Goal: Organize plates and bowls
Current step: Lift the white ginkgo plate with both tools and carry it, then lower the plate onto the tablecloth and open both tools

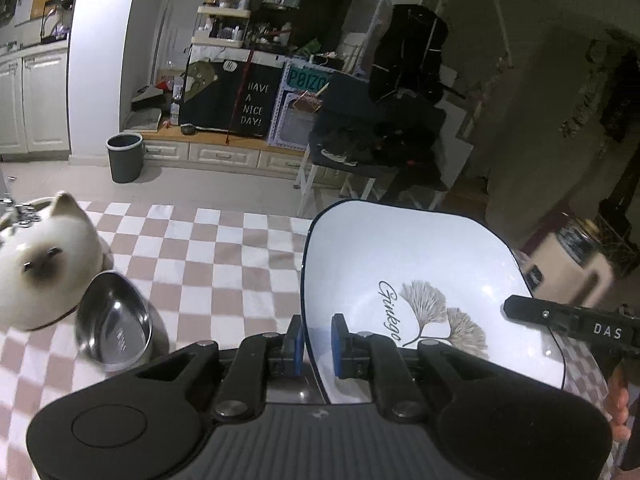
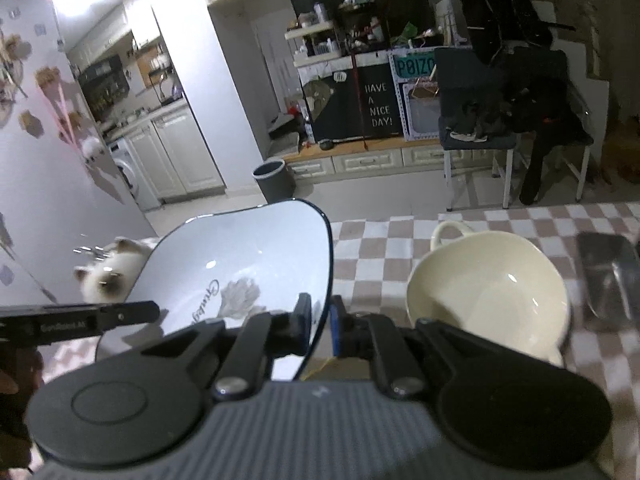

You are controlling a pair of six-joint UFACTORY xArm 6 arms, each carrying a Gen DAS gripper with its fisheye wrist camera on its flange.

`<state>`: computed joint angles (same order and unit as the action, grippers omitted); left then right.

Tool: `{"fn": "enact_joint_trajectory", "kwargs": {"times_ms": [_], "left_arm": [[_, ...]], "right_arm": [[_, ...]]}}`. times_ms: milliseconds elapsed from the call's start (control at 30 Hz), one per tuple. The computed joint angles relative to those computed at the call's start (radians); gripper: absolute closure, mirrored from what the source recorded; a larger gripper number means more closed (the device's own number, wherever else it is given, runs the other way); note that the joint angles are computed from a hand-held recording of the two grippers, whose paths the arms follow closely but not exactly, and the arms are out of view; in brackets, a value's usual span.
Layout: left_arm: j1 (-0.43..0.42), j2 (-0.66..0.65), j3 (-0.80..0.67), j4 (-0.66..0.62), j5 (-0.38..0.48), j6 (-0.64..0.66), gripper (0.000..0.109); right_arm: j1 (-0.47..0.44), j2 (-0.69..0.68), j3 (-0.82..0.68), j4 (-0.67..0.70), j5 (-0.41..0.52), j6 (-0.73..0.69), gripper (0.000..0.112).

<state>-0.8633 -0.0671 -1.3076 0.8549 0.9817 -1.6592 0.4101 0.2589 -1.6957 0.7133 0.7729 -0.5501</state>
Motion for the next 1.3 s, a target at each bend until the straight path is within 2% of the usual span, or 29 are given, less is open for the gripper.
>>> {"fn": "enact_joint_trajectory", "kwargs": {"times_ms": [233,500,700,900,1133,1300], "left_arm": [[-0.202,-0.012,-0.057,-0.01,0.172,-0.087,0.093],[-0.36,-0.023,-0.022,-0.044,0.267,-0.251,0.094],[-0.355,-0.044,0.043,-0.107,0.222,-0.236,0.094],[-0.307,-0.051,0.125,-0.192,0.091,-0.179,0.093],[-0.246,-0.088,0.266,-0.299,-0.065,-0.192,0.092],[-0.233,-0.092,0.296,-0.321,-0.073,-0.17,0.089]], "right_arm": [[-0.052,-0.281,0.266,0.02,0.054,-0.043,0.1],[-0.066,-0.451,0.468,0.035,0.088,-0.089,0.1],[-0.062,-0.478,0.547,0.026,0.1,-0.081,0.1],[-0.048,-0.466,0.585,-0.064,0.096,-0.015,0.1],[0.009,-0.47,0.626,-0.205,0.103,0.041,0.1],[0.042,-0.438,0.607,-0.244,0.1,0.055,0.1]]}}
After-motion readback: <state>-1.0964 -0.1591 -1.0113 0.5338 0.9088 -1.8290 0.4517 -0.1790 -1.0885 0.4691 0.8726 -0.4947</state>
